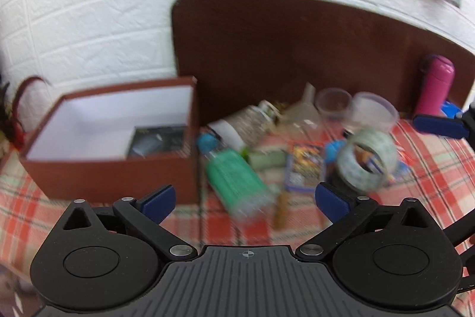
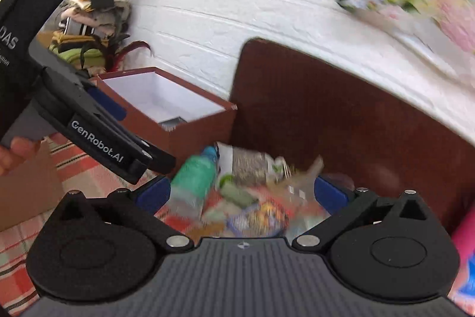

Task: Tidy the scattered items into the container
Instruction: 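Open the left gripper and withdraw it from the brown box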

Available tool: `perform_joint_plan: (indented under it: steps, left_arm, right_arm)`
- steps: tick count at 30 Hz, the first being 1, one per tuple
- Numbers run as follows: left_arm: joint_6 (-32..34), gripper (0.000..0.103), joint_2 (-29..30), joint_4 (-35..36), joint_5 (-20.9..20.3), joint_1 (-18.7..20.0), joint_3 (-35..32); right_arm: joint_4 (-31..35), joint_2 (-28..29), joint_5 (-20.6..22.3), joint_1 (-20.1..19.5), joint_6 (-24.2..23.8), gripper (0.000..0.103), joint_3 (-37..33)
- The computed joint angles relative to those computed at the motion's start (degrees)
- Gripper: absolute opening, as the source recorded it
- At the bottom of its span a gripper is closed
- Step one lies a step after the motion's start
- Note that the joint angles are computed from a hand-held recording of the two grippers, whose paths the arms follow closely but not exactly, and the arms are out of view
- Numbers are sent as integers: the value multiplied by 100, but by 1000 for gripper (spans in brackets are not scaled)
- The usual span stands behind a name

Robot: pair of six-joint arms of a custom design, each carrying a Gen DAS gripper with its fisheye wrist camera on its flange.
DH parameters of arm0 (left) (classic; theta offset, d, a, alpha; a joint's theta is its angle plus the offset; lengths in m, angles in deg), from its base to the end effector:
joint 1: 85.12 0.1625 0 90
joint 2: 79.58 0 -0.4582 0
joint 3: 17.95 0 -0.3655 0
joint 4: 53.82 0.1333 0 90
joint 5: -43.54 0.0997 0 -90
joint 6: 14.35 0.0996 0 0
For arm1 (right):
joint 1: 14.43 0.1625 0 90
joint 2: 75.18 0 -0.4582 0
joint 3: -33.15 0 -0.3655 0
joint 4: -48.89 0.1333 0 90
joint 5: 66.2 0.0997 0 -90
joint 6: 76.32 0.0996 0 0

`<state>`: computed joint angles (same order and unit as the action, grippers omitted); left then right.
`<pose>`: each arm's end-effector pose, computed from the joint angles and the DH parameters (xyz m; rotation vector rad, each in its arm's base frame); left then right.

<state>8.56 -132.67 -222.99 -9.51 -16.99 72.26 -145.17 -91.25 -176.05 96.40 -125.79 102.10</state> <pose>-0.0792 -0.7160 0.3160 0.6165 2.2891 -0.8966 0.3762 -0.7089 0.0168 1.2232 -2.0882 1.0147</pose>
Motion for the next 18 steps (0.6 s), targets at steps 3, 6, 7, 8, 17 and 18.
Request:
perform_joint_plan:
  steps: [3,6,7,8,17,18]
  left_arm:
    - [-71,103,-77,-469,-3,-60,553]
    - [-350,103,-121,-770,-39,-109,975]
    - [-468,103,-132,-825,-69,-116,1077]
    - [-578,103,-140,-883,-95,-124,1175]
    - [-524,103,114,-1095,-13,-346,1262]
    - [-483,103,167,-1147,-53,-366,1220]
  right_arm:
    - [-462,-237,-13,-80,400,103,698]
    - [-854,-430,23,-171,706,103,1291]
    - [-977,-467,7,-190,759,103,1423]
    - [-1098,-504,-10,-208,811,103,1552]
    - [-1961,-696,-145,-394,865,103,2129]
    - [-2030,-720,-142,-417,849,103,2156]
